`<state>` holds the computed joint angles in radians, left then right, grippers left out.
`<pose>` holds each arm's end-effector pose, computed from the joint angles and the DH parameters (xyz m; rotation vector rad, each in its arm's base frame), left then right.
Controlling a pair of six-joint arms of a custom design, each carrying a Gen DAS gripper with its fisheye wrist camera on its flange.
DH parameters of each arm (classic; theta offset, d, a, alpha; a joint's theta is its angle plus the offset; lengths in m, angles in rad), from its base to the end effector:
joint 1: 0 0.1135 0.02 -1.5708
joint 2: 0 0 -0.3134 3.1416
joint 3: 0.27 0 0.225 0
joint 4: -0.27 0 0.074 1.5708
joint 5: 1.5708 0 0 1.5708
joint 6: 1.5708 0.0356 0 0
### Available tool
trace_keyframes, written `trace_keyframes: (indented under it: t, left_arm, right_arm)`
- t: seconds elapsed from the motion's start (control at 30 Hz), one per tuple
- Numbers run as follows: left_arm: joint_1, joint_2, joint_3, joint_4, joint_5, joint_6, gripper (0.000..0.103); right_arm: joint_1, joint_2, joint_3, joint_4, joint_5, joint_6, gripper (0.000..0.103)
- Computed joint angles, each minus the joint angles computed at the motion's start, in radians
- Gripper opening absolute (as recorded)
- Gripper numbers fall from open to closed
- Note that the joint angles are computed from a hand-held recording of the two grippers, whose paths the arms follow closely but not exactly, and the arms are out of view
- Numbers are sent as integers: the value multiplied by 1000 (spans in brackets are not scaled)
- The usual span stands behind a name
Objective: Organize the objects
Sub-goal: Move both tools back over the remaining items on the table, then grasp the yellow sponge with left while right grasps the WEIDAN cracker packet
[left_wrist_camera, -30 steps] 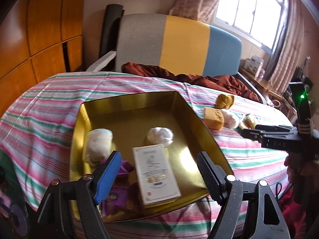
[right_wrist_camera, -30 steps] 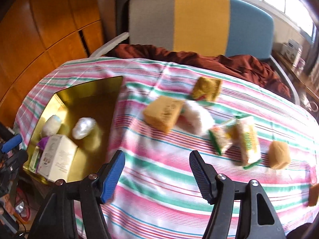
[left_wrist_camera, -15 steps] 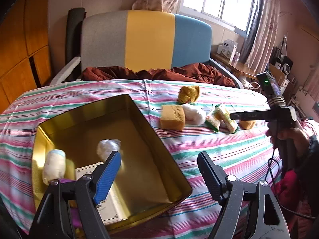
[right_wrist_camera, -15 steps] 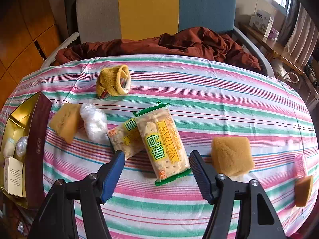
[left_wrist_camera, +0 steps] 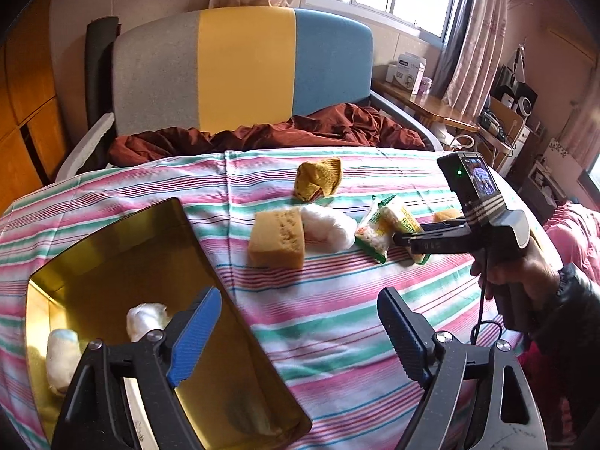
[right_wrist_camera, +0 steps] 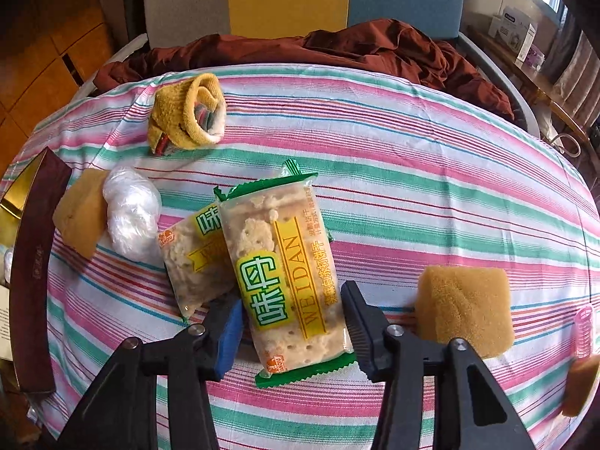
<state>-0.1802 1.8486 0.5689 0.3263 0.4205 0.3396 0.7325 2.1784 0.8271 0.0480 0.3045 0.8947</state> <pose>0.2801 -0.0658 0.1375 0.7935 2.3330 -0.4606 0.2549 0.2149 0.0681 0.2782 2.7251 -0.0208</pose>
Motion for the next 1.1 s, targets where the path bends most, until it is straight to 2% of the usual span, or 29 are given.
trace_keyframes:
  t: [0.17, 0.4, 0.6, 0.9, 1.0, 1.1]
  left_arm:
    - [-89, 92, 136, -63, -87, -27, 86]
    - [-156, 274, 383, -208, -207, -44, 86]
    - [-193, 377, 497, -249, -294, -41, 86]
    - [-216, 482, 626, -317, -352, -36, 85]
    - [-216, 517, 675, -365, -349, -44, 81]
    - [-223, 536, 695, -380, -355, -43, 69]
  right_arm:
    - [-5, -5, -3, -19, -17, 8, 50]
    - [-18, -3, -14, -21, -39, 20, 50]
    - [-24, -10, -31, -7, -53, 29, 51]
    - [-49, -18, -28, -9, -71, 14, 52]
    - [-55, -15, -21, -12, -70, 7, 52]
    - [-62, -10, -23, -1, -71, 1, 52]
